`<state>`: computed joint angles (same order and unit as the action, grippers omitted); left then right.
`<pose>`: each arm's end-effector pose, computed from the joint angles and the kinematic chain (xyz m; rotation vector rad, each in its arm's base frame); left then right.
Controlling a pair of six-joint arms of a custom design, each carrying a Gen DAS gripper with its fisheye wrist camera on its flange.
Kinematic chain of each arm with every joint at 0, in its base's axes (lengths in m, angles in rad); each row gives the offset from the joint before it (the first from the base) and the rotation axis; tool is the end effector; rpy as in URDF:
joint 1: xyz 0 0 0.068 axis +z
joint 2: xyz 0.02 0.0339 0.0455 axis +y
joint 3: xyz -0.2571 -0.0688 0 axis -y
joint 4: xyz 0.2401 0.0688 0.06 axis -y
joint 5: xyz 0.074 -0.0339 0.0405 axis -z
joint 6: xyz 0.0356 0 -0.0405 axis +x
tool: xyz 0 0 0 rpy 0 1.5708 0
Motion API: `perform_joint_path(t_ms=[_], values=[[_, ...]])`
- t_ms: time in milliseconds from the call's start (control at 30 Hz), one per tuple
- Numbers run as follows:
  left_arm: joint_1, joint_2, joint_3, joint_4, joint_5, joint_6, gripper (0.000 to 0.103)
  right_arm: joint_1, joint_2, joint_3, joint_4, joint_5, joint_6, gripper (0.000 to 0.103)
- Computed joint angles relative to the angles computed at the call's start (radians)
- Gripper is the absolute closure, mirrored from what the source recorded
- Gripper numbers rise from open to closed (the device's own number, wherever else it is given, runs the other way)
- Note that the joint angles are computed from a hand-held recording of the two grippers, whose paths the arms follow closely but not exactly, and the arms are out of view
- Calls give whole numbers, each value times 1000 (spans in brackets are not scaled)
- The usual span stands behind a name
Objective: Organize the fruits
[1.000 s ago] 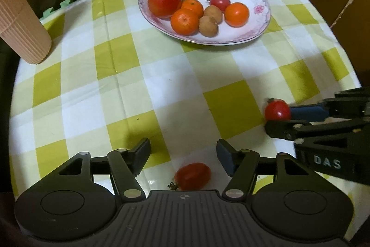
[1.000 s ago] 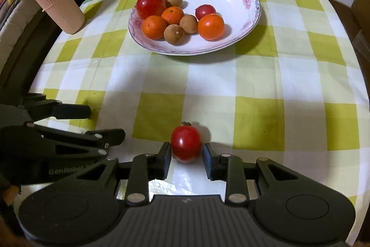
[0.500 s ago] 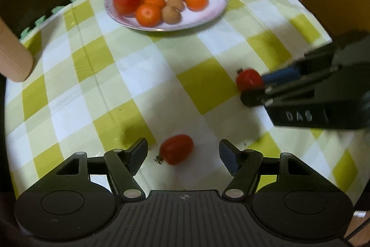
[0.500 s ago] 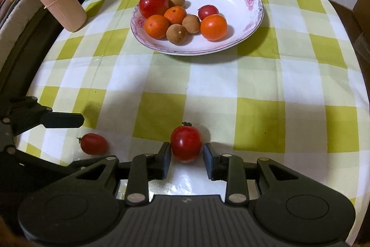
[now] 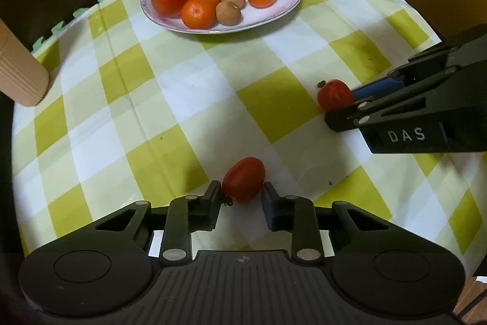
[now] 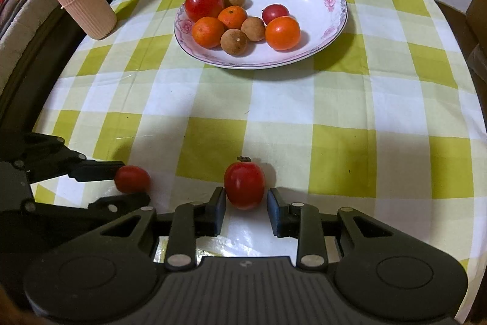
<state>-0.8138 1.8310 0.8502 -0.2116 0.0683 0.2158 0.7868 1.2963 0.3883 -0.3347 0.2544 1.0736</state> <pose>0.2112 -0.2270 0.0940 1.3893 2.4188 -0.2484 0.1337 0.1213 0.1060 0.4489 2.7033 0.1542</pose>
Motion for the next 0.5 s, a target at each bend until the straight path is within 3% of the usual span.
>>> perform_joint_path(t_ms=[233, 400, 500], values=[[2, -45, -44, -14, 1, 1, 63, 13, -12, -2, -13, 9, 1, 75], [6, -60, -34, 1, -10, -11, 37, 19, -26, -6, -22, 13, 8, 75], [-6, -40, -9, -4, 6, -2, 31, 16, -32, -9, -25, 8, 5, 75]])
